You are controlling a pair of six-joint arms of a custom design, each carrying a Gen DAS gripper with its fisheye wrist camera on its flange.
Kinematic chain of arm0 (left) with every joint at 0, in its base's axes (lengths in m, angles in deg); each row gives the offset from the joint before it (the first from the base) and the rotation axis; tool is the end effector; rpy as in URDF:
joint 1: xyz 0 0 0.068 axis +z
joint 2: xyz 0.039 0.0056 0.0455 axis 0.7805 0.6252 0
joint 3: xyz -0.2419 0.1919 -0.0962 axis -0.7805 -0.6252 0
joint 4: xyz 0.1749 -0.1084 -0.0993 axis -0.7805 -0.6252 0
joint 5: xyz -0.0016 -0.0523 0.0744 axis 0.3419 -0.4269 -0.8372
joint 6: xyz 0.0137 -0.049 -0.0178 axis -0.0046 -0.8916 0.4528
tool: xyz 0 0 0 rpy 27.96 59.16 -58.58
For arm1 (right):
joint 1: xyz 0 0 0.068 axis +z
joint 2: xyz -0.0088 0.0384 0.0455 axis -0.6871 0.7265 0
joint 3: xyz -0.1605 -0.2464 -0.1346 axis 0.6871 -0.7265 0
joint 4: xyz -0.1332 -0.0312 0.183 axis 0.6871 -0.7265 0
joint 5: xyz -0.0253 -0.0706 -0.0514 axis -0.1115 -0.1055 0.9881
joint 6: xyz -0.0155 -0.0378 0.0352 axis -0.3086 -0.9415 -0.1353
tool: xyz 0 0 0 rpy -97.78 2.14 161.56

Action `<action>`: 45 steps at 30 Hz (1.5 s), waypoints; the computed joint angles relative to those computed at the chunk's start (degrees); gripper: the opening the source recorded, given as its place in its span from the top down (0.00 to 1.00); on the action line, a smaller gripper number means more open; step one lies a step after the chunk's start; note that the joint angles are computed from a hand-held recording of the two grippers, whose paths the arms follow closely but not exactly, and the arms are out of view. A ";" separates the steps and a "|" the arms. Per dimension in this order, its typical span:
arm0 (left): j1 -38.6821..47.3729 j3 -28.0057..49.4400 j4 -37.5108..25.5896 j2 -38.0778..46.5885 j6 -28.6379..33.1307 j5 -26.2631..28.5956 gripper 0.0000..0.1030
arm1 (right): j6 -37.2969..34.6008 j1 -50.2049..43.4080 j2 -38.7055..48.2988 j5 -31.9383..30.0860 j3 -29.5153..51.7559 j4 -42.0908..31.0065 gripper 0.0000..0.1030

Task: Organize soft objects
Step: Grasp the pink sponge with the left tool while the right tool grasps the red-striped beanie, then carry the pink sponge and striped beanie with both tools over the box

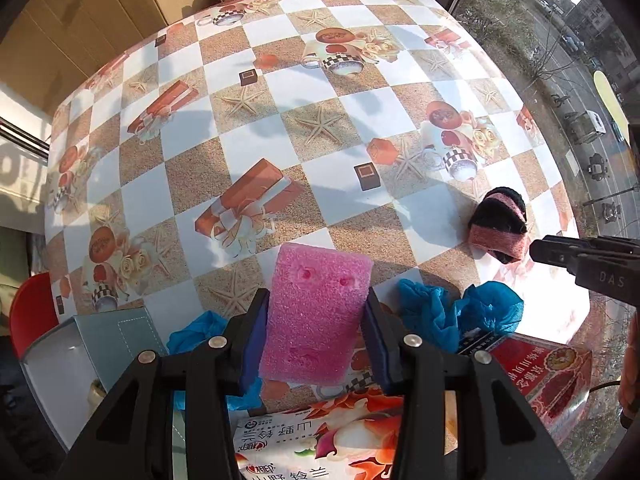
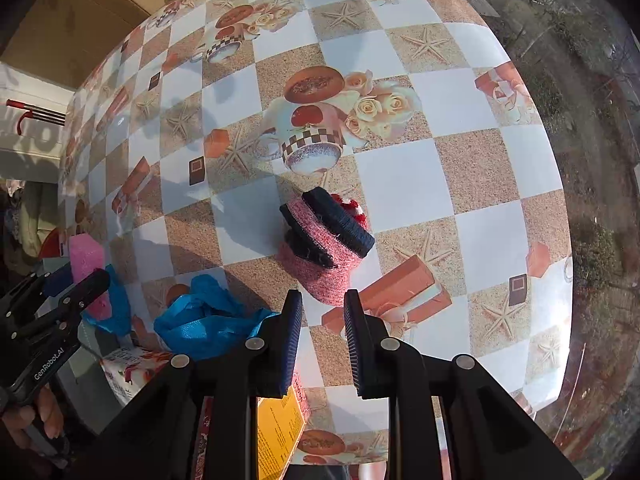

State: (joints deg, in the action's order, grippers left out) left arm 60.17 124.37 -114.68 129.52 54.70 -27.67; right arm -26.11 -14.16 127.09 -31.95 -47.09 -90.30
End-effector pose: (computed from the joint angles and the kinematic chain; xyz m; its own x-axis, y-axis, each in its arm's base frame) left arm 0.3247 0.0465 0.1814 -0.7440 0.6566 -0.1234 0.6640 0.7472 -0.0274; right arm 0.2155 0.1235 0.1466 -0.8411 0.5374 -0.0605 0.5087 0.8242 0.2487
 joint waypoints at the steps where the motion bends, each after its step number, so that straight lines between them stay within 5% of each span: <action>1: 0.96 -0.87 -0.30 -1.42 0.98 0.83 0.54 | 0.46 0.61 -0.40 0.38 -0.57 0.18 0.77; 5: 4.01 -1.44 -2.41 -4.59 4.05 2.43 0.54 | -0.08 0.48 4.72 -0.53 0.83 1.97 0.71; 7: 6.18 -0.20 -5.09 -5.92 6.18 2.83 0.54 | -0.50 -0.33 8.10 0.81 2.88 2.01 0.15; 8: 7.08 0.17 -6.09 -6.48 7.00 2.89 0.54 | -0.84 -0.44 8.83 2.22 3.07 2.72 0.11; 12: 10.98 0.01 -8.42 -9.13 10.86 2.60 0.53 | -5.22 -1.90 14.60 2.58 6.87 2.48 0.11; 14: 12.29 -0.16 -9.20 -10.19 12.33 2.33 0.53 | -6.43 -2.50 17.89 1.74 9.16 1.24 0.24; 15: 12.86 -0.54 -9.23 -10.84 13.07 2.18 0.53 | -7.25 -2.93 19.64 0.45 10.25 0.50 0.46; 19: 14.90 -1.31 -10.75 -12.67 15.24 2.43 0.53 | -6.20 -3.10 18.49 -0.97 8.53 3.22 0.70; 26: 19.16 -0.55 -13.92 -14.00 19.48 3.37 0.53 | -1.95 -0.36 2.48 2.57 2.89 0.88 0.71; 31: 22.98 3.14 -16.70 -13.15 21.77 4.76 0.53 | 4.81 4.96 -10.78 8.47 6.37 -9.44 0.71; 38: 28.82 9.49 -20.21 -10.66 25.03 7.04 0.53 | 10.74 16.65 -11.02 14.26 21.01 -17.95 0.71; 45: 35.57 15.20 -21.47 -7.22 27.96 8.56 0.53 | 8.79 25.59 0.08 13.69 38.63 -21.88 0.71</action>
